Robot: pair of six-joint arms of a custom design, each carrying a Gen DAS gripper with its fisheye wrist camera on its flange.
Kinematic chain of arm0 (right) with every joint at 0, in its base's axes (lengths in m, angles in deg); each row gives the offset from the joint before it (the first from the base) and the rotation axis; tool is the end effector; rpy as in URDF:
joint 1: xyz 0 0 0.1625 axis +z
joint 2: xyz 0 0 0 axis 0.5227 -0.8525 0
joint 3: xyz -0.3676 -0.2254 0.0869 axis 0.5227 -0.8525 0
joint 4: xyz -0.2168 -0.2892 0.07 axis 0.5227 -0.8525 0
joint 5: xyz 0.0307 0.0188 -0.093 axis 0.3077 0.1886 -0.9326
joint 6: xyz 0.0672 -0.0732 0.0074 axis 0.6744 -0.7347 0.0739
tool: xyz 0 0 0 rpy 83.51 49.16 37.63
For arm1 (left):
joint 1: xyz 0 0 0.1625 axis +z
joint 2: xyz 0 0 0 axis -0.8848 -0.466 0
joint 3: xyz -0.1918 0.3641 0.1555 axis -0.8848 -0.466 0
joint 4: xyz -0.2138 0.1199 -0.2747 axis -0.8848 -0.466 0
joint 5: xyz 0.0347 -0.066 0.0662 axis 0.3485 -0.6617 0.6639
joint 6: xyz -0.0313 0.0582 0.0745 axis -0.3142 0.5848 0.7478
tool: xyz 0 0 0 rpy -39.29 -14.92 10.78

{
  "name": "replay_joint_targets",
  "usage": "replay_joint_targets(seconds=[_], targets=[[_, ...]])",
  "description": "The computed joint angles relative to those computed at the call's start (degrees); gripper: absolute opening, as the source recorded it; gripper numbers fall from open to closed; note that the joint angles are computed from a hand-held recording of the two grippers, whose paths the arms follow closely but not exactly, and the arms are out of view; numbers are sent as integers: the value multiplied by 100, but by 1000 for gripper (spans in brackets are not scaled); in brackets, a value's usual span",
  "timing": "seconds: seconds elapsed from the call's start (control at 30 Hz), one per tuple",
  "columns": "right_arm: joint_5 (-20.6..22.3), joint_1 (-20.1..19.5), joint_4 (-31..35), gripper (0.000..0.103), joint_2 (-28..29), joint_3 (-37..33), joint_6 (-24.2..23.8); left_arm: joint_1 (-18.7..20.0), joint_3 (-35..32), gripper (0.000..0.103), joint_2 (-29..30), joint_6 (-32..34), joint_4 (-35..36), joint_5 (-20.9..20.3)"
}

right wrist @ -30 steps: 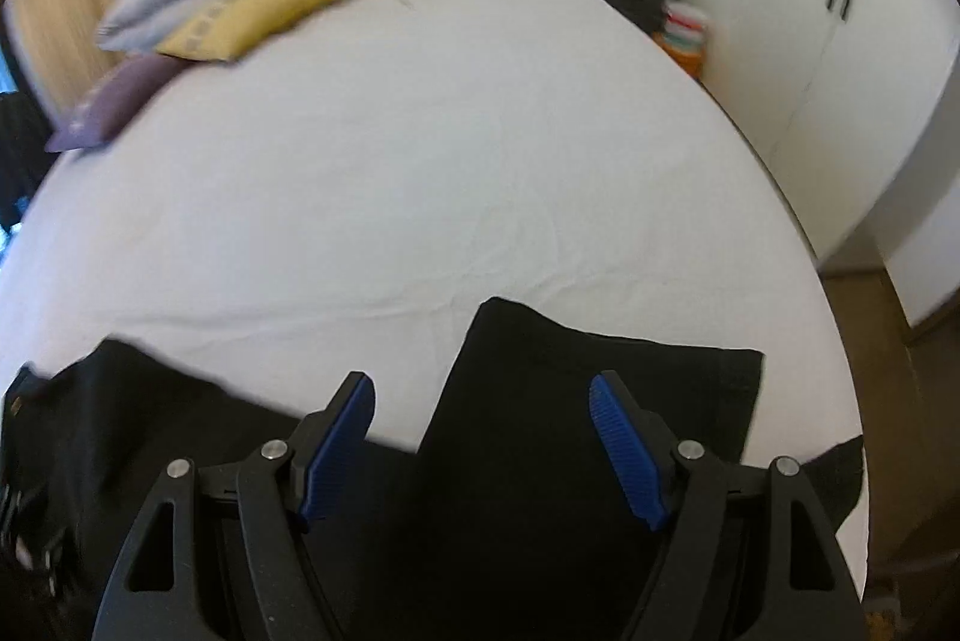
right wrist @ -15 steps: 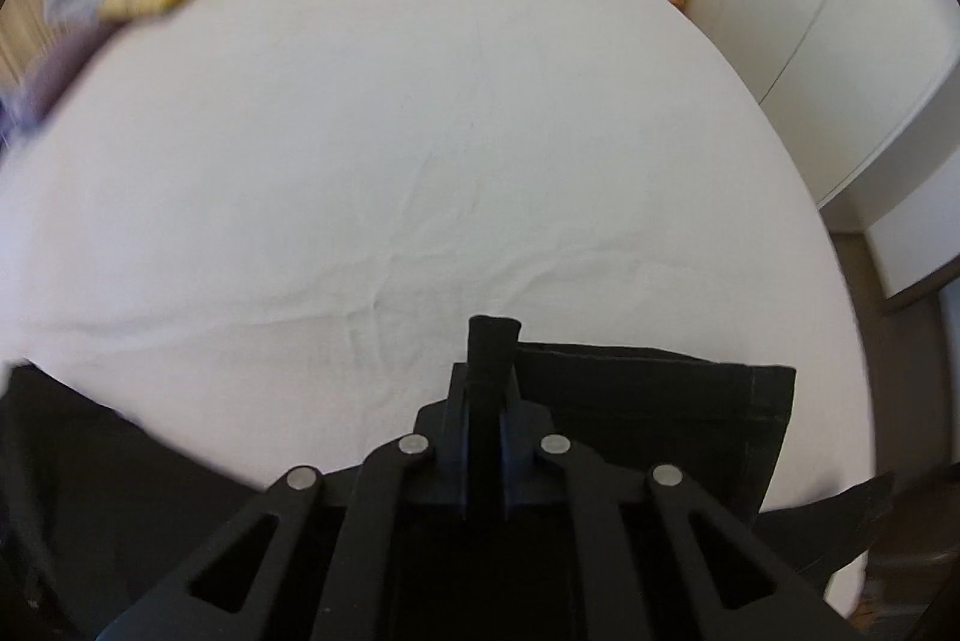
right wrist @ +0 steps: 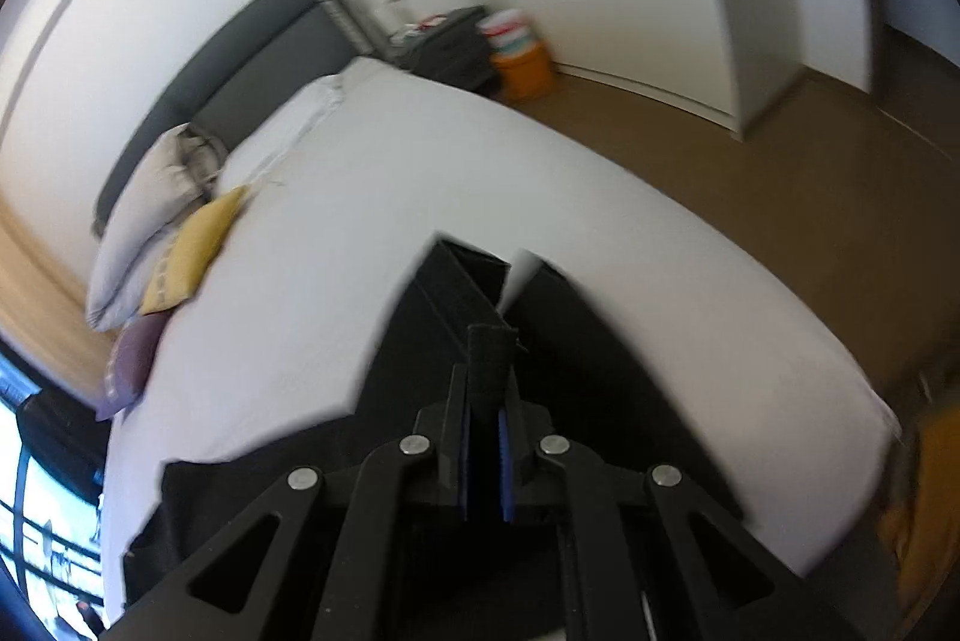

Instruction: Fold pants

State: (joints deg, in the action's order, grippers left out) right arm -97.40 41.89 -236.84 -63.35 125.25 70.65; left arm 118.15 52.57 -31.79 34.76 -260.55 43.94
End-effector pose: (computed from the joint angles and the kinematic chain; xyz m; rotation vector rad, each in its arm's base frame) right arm -0.0363 -0.4736 0.3713 -0.5886 -2.2614 1.3772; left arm -0.1007 -0.5111 0.1450 0.7960 2.2522 -0.5575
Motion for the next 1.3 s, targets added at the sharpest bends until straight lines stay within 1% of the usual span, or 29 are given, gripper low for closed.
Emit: replay_joint_targets(seconds=[0.03, 0.13, 0.2, 0.33, 0.47, 0.53, 0.6, 0.63, 0.7, 1.0, 1.07, 1.13, 1.17, 1.23, 1.3], targets=[[201, -253, -27, 8, -102, 226, 164, -10, -8, 81, 20, -49, -8, 64], [673, -758, -256, 8, -161, 668, 558, -50, -75, 90, 52, -305, 158, 269], [886, -932, -505, 7, -230, 936, 515, -52, -126, 90, 31, -428, 329, 293], [1114, -983, -614, 7, -323, 1043, 568, -19, -160, 92, 31, -446, 361, 285], [1101, -945, -757, 7, -564, 1270, 208, -6, -181, 96, 67, -423, 320, 355], [1018, -942, -651, 7, -475, 1175, 273, 3, -198, 98, 95, -431, 277, 346], [1207, -1183, -675, 7, -433, 1275, 451, -34, -209, 99, 107, -485, 294, 405], [1216, -1188, -762, 7, -373, 1295, 481, -56, -203, 99, 117, -492, 275, 451], [1081, -1094, -828, 7, -328, 1262, 414, -80, -176, 100, 127, -496, 202, 479], [1080, -1085, -873, 7, -310, 1246, 365, 14, -51, 102, 156, -268, -297, 287], [979, -1031, -923, 7, -290, 1240, 269, -22, -9, 102, 104, -300, -338, 255], [971, -1073, -927, 7, -275, 1237, 256, -38, 92, 102, 46, -271, -487, 156], [1045, -1141, -919, 6, -257, 1237, 212, -38, 124, 102, 40, -263, -504, 160], [943, -1108, -1036, 6, -148, 1226, 33, -3, 160, 102, 35, -226, -521, 110], [856, -1051, -1030, 6, -160, 1213, 71, 23, 154, 102, 0, -214, -491, 55]])
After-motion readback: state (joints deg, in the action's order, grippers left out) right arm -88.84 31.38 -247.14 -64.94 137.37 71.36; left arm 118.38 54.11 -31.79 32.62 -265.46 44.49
